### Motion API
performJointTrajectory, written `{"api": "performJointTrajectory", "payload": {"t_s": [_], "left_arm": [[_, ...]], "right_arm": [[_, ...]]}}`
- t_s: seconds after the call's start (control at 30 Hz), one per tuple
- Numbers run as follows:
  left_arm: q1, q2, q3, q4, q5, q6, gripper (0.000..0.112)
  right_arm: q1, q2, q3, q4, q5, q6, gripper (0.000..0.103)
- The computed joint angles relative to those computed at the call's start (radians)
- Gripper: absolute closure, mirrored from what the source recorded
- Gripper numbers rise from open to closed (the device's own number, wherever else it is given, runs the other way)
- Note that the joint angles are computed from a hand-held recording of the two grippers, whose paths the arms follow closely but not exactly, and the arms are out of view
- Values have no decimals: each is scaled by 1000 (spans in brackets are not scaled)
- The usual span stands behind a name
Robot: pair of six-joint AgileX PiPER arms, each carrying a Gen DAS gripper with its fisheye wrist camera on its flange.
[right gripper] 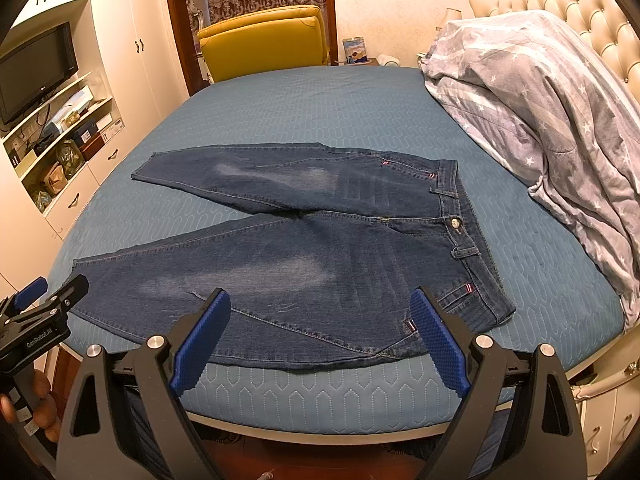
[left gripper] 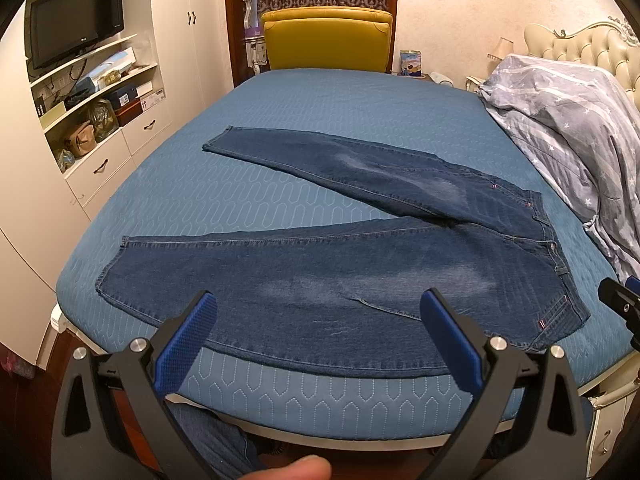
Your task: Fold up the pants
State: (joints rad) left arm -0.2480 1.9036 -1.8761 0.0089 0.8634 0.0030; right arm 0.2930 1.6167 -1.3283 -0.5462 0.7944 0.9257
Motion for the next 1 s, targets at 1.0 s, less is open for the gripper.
{"api": "performJointTrajectory", "payload": {"t_s": [1.0], "left_arm": [[-2, -2, 14, -2, -10, -3, 11]], "right_arm": [[7, 4, -2, -3, 4, 7, 15]]}}
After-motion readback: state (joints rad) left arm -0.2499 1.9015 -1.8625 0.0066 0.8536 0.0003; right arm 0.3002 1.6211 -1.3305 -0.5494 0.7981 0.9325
